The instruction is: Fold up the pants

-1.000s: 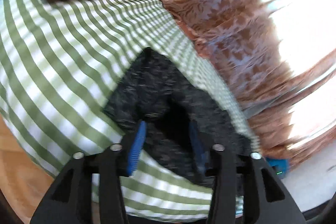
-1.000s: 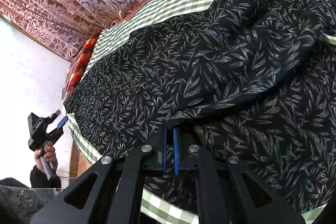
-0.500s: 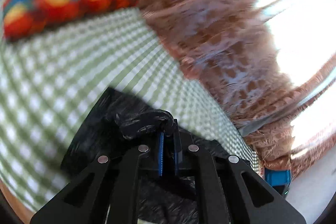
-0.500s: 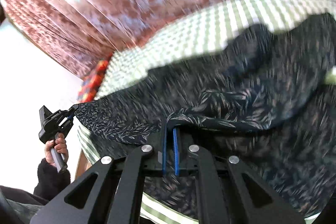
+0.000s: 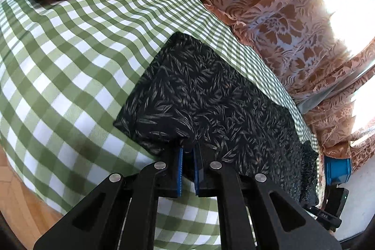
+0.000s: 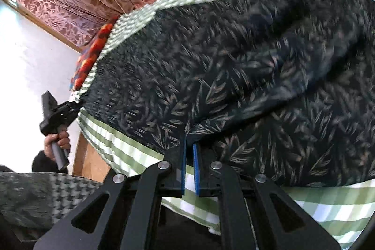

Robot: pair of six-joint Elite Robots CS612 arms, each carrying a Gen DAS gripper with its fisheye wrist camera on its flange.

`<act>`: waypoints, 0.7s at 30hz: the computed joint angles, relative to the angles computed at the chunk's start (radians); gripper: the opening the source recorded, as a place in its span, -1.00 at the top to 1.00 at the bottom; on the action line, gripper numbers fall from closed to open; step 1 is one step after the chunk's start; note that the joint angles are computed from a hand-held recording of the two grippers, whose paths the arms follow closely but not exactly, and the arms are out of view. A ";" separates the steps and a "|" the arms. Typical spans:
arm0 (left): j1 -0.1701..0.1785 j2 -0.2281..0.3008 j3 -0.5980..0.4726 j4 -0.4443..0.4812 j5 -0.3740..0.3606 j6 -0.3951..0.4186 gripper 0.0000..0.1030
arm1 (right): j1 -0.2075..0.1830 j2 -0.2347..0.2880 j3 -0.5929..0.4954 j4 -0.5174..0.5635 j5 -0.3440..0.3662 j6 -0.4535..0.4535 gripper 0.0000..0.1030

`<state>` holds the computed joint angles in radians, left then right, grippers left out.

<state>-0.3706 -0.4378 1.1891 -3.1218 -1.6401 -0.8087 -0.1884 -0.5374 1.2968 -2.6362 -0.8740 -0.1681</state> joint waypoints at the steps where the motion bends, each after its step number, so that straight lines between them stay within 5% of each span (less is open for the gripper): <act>1: -0.003 -0.004 0.002 0.004 0.013 0.017 0.88 | 0.000 0.000 0.001 -0.006 -0.003 -0.006 0.92; 6: 0.002 0.001 0.000 -0.001 -0.004 -0.011 0.78 | -0.001 0.001 -0.007 0.015 0.002 -0.037 0.91; 10: 0.008 -0.014 0.024 -0.016 -0.011 -0.059 0.55 | -0.021 -0.015 0.013 -0.002 0.038 -0.024 0.55; 16: -0.021 -0.071 0.083 -0.014 0.171 0.009 0.41 | -0.093 -0.006 0.017 -0.267 -0.044 0.313 0.44; 21: -0.040 -0.067 0.053 -0.012 0.154 0.115 0.25 | -0.131 0.058 -0.092 -0.361 -0.227 0.607 0.44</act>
<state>-0.4107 -0.5049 1.2420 -3.1341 -1.4861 -0.6933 -0.3196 -0.4793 1.2048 -2.9971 -1.1006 0.4392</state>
